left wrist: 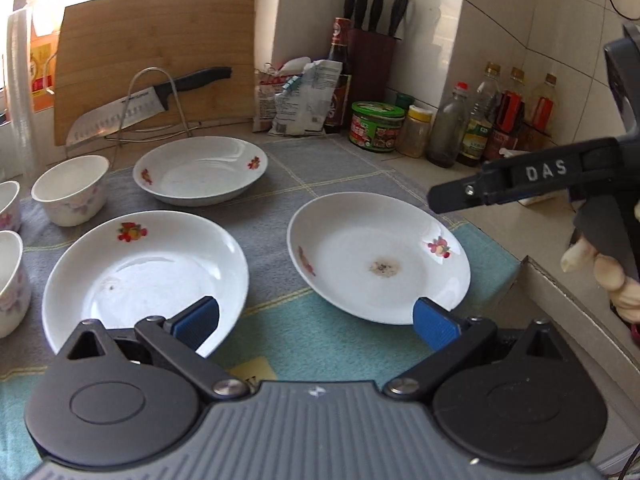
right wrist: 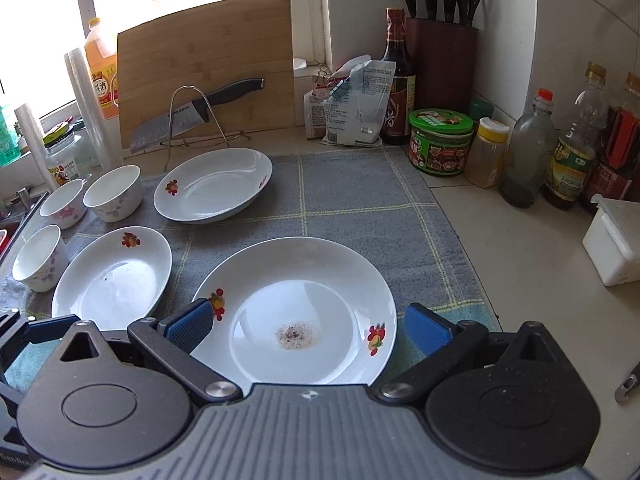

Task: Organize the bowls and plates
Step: 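Close the right tool on the rim of the stained white plate, then lift the stained plate with the right tool and carry it toward the green jar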

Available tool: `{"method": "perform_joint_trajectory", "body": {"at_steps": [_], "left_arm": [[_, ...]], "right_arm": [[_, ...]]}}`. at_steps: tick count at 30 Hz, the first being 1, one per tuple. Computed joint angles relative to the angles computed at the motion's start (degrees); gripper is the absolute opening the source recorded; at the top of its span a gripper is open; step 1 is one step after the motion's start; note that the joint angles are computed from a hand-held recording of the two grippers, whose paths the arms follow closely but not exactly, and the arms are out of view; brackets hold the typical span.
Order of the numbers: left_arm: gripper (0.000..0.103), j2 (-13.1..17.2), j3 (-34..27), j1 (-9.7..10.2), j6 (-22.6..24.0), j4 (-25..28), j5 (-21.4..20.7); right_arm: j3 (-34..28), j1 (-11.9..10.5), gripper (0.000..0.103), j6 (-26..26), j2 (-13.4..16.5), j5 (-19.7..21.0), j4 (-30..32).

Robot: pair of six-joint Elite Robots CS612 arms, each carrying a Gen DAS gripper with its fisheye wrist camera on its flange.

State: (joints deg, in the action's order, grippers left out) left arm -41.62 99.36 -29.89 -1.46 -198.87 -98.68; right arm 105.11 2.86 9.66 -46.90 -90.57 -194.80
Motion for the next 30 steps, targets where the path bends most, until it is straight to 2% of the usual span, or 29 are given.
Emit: {"method": "perform_joint_trajectory", "body": {"at_steps": [6, 12, 17, 21, 27, 30], "left_arm": [[0.102, 1.5, -2.1, -1.97, 1.8, 4.0, 2.3], [0.102, 2.9, -3.5, -2.99, 3.9, 6.3, 3.1], [0.102, 3.8, -4.4, -3.35, 5.4, 5.4, 2.6], [0.102, 4.3, -5.3, -3.31, 3.8, 7.1, 2.9], [0.103, 5.2, -4.8, -3.82, 5.2, 3.2, 5.0], [0.103, 5.2, -5.1, -3.72, 5.4, 4.0, 4.8]], "right_arm": [[-2.5, -3.1, 0.103, -2.4, 2.1, 6.9, 3.0], [-5.0, -5.4, 0.103, -5.6, 4.2, 14.6, 6.5], [-6.6, -6.5, 0.103, -8.2, 5.1, 18.8, 8.4], [-8.0, -7.1, 0.103, -11.2, 5.8, 21.5, 10.5], [-10.0, -7.9, 0.103, -13.9, 7.0, 24.6, 12.7], [-10.8, -8.4, 0.103, -17.0, 7.2, 27.3, 15.3]]}}
